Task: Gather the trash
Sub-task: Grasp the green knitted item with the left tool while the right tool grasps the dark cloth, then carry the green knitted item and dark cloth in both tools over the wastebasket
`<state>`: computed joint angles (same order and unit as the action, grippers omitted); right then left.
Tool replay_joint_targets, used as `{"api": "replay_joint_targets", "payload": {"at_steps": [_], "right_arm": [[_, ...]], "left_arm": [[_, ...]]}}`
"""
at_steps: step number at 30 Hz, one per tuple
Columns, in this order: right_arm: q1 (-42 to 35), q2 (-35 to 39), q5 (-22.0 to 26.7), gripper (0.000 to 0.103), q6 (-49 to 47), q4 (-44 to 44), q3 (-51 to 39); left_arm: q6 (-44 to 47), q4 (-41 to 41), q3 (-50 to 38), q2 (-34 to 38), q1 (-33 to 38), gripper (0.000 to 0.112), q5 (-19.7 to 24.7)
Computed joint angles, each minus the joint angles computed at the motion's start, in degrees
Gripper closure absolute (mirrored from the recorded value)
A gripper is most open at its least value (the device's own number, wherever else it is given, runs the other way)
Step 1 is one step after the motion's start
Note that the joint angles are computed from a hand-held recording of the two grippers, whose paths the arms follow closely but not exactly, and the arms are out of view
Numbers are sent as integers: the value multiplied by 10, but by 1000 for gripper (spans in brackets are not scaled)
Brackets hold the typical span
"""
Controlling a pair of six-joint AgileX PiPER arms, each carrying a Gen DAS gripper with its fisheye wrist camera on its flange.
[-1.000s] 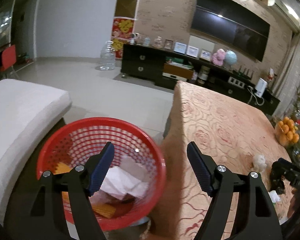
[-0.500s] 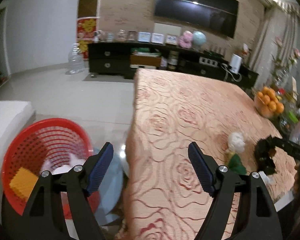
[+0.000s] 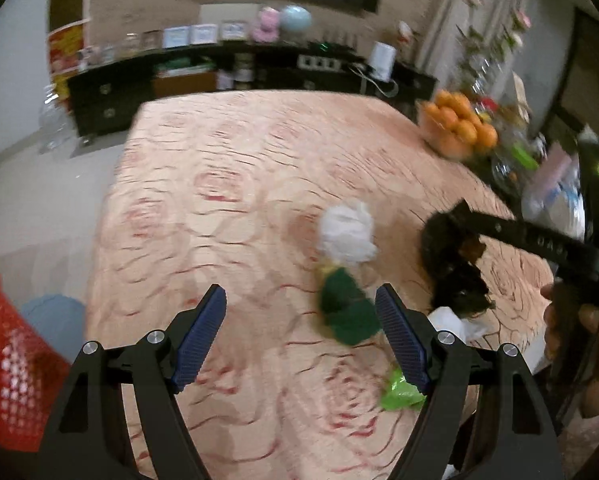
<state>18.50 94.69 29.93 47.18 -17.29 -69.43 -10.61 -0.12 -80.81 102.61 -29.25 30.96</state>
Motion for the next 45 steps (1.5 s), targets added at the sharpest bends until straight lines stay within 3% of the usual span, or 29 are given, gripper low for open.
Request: {"api": "replay_joint_targets", "payload": {"at_steps": [5,9,13,17,26,36,41,45], "right_arm": [[-19,-5,-8,22,15,-1,14],[-35,-10,-33,22,-13,33,27],[-28,3,-39,22,-32,36,18],[-15,24,-48,22,-64,51,0],[5,75,-26,22,-167,121,-54],[19,118,14,22,-151,88,-101],[17,131,26,45,-162,91,-116],[18,118,10,50,-154,84,-102]], "left_arm": [[-3,-10,-77,81,-22,38,24],[3,-5,-89,111,-35,42,15],[1,21,-102,133,-45,68,20],[7,10,-98,130,-40,77,13],[17,-3,-56,85,-23,77,-8],[-15,19,-8,28,5,77,-33],[-27,33,4,16,12,77,-37],[-36,44,13,7,16,77,-44]]}}
